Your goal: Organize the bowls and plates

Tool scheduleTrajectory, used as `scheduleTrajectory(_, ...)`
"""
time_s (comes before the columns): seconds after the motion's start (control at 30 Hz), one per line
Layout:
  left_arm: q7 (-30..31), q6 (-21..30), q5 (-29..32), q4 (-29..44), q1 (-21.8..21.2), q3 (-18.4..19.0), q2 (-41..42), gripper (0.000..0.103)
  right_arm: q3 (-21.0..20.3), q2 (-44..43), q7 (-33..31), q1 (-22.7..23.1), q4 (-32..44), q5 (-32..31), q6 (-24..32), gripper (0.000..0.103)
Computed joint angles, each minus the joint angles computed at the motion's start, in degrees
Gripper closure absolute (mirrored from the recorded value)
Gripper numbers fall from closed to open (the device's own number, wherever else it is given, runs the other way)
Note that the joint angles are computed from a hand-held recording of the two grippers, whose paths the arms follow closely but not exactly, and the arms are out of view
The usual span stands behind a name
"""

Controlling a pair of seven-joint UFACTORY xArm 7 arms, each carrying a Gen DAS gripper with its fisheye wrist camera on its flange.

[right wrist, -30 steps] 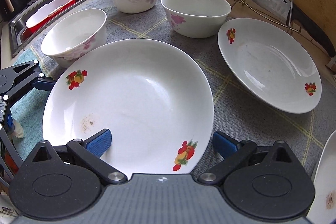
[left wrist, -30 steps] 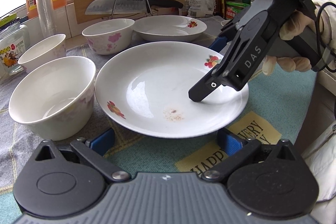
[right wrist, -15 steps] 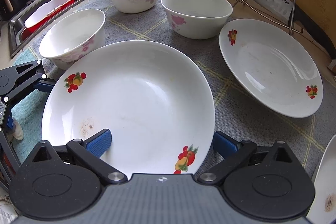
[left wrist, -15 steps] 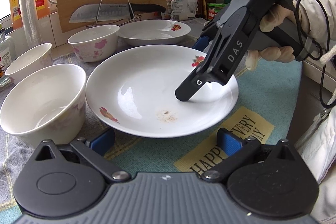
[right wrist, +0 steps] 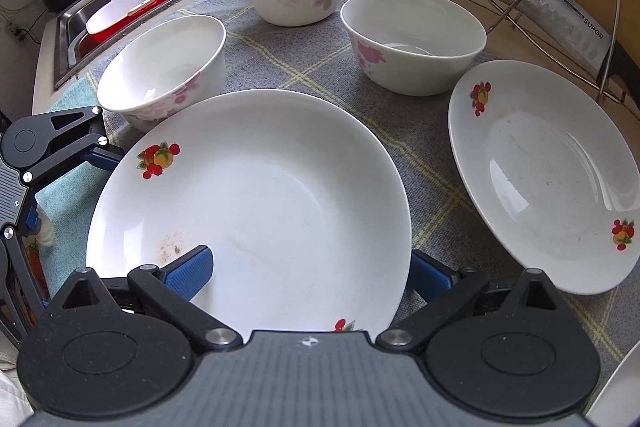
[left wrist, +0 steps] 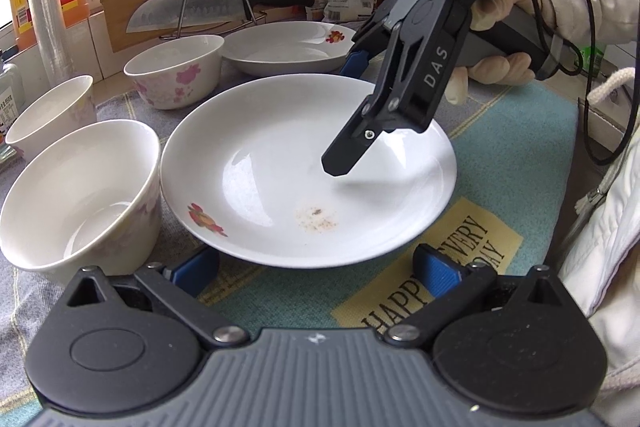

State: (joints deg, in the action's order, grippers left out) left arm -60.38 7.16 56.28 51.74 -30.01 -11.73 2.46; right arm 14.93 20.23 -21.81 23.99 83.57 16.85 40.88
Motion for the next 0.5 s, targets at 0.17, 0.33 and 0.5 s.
scheduleTrajectory(0.17,0.15,1.17,-0.21,0.43,-0.22,-0.15,0.12,0.001,0.94,2.83,-2.68,-1.52,4.52,3.4,3.81,0.0)
scheduleTrajectory(0.33,-1.17,2.06,0.89,0.92,-0.37,-0.14,0.27,0.001,1.51,4.96,-5.19,-2.27,8.27,5.71,7.82,0.0)
scheduleTrajectory(0.5,-1.47,1.97,0.82,0.89,-0.4,-0.19,0.34,0.001,1.38,5.62,-6.27,-2.46,9.29,7.44,8.92,0.0)
